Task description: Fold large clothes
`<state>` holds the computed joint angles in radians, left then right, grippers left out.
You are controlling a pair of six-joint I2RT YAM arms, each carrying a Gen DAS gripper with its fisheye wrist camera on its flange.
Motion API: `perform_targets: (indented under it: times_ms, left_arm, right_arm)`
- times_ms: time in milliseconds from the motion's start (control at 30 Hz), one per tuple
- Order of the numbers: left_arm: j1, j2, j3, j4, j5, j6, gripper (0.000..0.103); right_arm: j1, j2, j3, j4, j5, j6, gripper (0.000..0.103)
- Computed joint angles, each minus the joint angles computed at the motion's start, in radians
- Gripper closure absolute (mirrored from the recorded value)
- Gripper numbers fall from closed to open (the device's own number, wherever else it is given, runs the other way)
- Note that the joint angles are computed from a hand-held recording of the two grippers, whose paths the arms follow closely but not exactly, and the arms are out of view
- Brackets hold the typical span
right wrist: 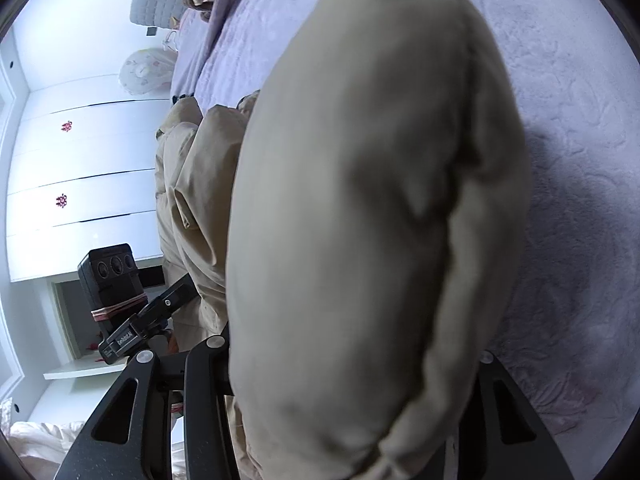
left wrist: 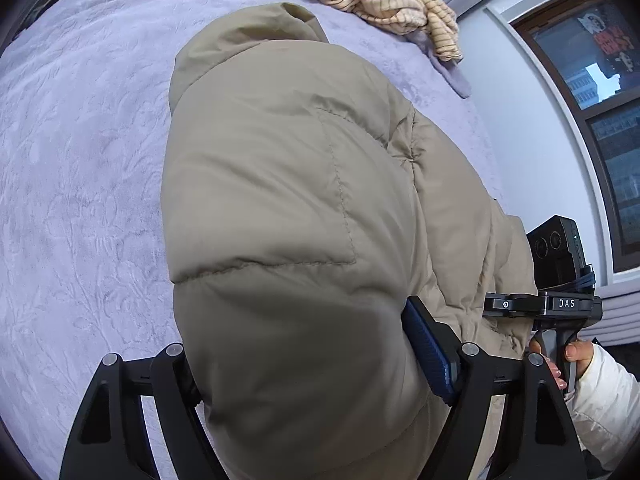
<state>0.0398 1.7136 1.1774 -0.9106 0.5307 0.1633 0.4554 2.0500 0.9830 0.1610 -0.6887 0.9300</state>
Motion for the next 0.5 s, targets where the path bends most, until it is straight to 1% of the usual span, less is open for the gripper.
perform_targets:
  times_ms: [167,233,267,333,400,500]
  left_arm:
    - [0.081,0.064,0.134,-0.093,0.027,0.118,0.021]
    - [0.132,0.111,0.213,-0.147,0.039,0.188,0.021]
    - [0.179,0.146,0.259,-0.185,0.043,0.247,0.021]
    - [0.245,0.218,0.370,-0.253,0.043,0.325,0.021]
    - [0.325,0.298,0.485,-0.318,0.038,0.405,0.021]
    - [0.426,0.426,0.674,-0.391,0.014,0.472,0.021]
  right_arm:
    - [0.077,0.022,0.085,0.025,0.085,0.097,0.053]
    - [0.116,0.042,0.138,0.024,0.131,0.130,0.053]
    - [0.136,0.060,0.175,0.016,0.156,0.148,0.053]
    - [0.175,0.090,0.243,0.004,0.196,0.182,0.053]
    - [0.214,0.162,0.373,-0.030,0.230,0.203,0.053]
    - [0.258,0.320,0.633,-0.104,0.251,0.228,0.053]
